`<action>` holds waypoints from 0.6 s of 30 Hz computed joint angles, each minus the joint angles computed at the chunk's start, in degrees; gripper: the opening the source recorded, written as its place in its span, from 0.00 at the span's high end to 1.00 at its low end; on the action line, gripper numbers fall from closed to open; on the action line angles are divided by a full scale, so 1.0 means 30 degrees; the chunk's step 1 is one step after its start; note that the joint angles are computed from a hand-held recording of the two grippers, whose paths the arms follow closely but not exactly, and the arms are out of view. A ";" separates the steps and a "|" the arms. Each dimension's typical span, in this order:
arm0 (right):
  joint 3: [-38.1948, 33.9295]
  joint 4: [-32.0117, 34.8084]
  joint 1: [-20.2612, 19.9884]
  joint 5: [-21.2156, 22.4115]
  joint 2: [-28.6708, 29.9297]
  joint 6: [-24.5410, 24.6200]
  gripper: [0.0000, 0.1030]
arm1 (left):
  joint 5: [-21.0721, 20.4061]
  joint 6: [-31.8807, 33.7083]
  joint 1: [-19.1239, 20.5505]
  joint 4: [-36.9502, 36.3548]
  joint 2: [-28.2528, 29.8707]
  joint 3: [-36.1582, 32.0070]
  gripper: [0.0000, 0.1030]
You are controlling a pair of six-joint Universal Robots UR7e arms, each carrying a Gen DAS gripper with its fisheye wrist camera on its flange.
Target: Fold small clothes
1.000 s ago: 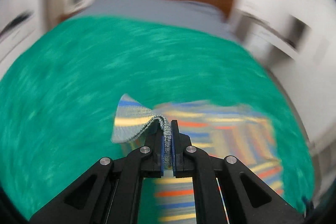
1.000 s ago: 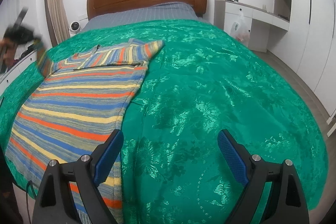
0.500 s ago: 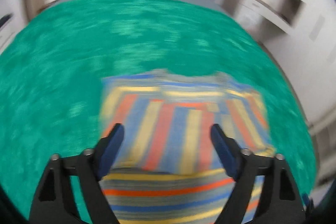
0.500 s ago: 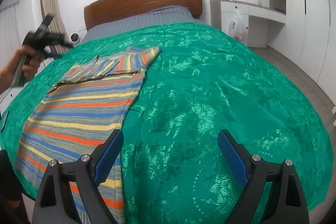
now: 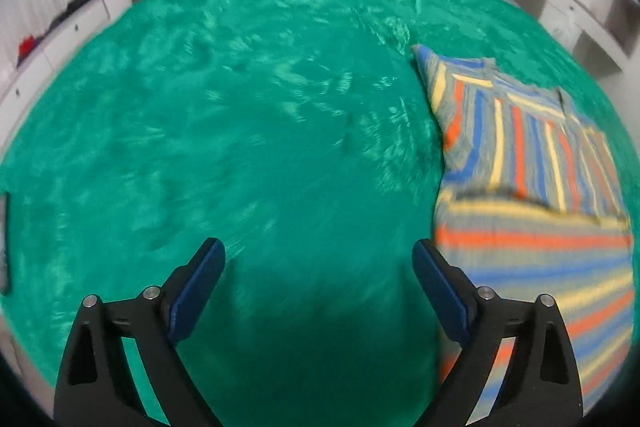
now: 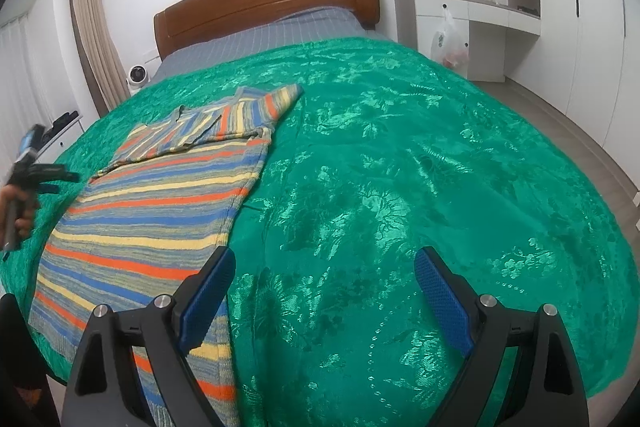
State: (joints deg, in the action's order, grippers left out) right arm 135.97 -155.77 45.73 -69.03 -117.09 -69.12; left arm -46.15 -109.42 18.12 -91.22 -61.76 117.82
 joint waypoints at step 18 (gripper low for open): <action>0.0472 -0.1835 0.0512 -0.1101 0.0427 0.0377 0.12 | 0.0401 -0.1800 -0.0433 -0.1992 -0.0513 0.3625 0.00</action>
